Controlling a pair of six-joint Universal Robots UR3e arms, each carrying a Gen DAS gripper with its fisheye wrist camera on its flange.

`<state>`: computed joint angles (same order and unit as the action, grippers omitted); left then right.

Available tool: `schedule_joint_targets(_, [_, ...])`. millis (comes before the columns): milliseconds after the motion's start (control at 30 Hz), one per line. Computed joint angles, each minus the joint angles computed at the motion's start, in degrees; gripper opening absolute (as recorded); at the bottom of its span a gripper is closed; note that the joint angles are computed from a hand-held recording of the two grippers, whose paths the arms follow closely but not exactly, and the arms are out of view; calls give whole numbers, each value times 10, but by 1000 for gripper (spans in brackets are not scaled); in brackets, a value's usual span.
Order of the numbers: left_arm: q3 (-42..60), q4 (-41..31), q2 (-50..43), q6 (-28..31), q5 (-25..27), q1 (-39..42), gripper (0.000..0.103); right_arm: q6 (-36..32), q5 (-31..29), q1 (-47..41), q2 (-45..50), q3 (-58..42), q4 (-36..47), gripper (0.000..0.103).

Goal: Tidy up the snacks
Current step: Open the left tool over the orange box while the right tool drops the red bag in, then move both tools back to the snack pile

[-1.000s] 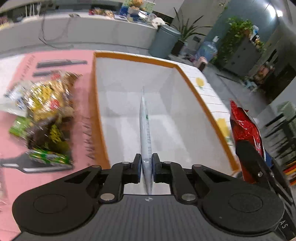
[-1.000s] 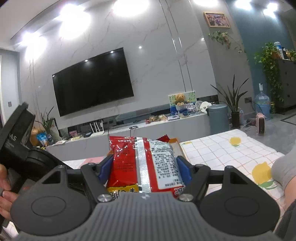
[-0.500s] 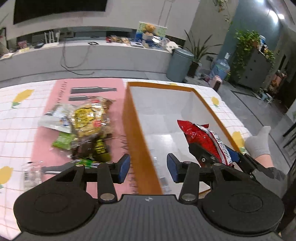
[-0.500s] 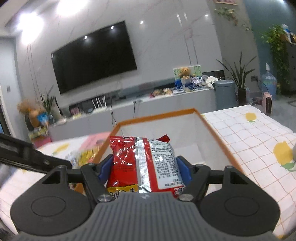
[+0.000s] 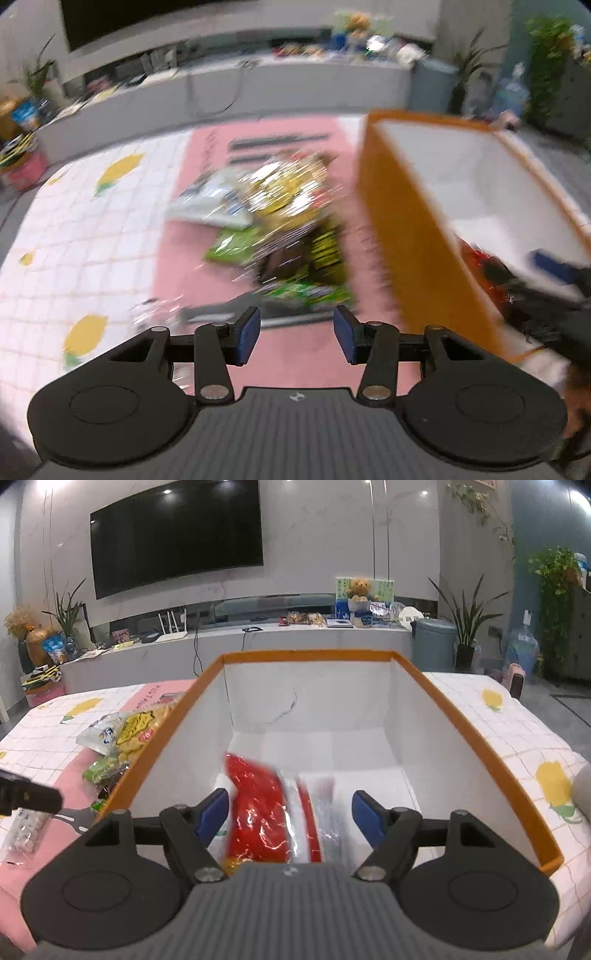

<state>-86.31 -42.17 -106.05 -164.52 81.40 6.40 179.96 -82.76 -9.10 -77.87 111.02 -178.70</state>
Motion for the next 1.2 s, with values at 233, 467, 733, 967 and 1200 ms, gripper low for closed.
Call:
schedule_joint_targets(233, [12,-4,-38,-16,47,49,65,-4,6,0,-9,15,-24,82])
schedule_joint_targets(467, [20,-9,-58,-19,48,95,71,-27,3,11,-23,44,-74,86])
schedule_joint_targets(733, [39,-33,-93,-26,-23,140,79,-31,23,17,-42,73,-122,87])
schedule_joint_targets(967, [7,34,-100,1,-20,137,87,-83,222,-41,-92,190,-286,97])
schedule_joint_targets(1200, [-19,75,-97,37,-41,145,72,-113,97,101,-22,90,-213,96])
